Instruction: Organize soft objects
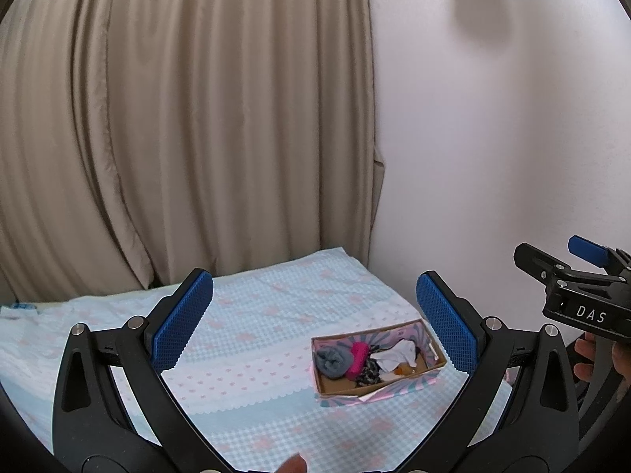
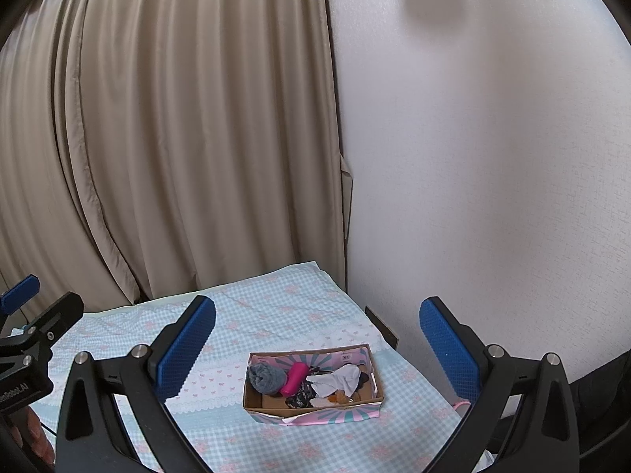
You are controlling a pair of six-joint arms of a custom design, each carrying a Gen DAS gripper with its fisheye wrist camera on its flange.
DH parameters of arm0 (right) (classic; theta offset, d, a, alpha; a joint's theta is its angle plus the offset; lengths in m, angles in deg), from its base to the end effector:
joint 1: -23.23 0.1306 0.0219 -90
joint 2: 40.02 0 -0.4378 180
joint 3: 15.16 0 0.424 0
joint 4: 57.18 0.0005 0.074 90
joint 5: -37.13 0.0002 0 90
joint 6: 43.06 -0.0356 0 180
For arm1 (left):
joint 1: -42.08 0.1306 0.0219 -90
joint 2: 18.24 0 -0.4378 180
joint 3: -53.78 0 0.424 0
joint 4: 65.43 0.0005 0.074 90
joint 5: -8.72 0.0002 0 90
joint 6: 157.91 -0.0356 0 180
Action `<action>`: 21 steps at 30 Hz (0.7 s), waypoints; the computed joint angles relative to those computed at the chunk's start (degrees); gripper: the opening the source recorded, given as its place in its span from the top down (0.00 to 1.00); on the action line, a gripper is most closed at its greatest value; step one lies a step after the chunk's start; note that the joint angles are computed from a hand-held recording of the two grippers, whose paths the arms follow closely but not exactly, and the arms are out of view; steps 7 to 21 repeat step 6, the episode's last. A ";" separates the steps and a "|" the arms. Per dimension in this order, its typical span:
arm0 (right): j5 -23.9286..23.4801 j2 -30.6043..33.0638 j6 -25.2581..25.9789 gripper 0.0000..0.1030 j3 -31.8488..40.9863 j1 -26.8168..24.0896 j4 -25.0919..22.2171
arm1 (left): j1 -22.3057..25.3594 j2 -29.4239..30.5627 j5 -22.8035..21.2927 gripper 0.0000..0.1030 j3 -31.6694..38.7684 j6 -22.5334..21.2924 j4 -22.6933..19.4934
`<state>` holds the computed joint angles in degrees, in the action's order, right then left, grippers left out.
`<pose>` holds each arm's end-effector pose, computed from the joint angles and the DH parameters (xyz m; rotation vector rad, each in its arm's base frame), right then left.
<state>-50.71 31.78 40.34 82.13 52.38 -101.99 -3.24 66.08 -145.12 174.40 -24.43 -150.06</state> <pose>0.3251 0.1792 0.6925 -0.3514 1.8942 0.3847 0.2894 -0.2479 0.7501 -0.4129 1.8756 0.3341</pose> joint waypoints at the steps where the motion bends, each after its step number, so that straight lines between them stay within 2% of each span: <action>1: 0.04 0.01 0.00 0.00 0.02 0.04 -0.03 | 0.15 0.11 -0.09 0.00 0.12 -0.02 -0.13; 21: 0.09 0.52 -0.05 0.00 0.36 0.34 -0.85 | 1.03 0.30 0.06 0.00 -0.66 0.62 -0.63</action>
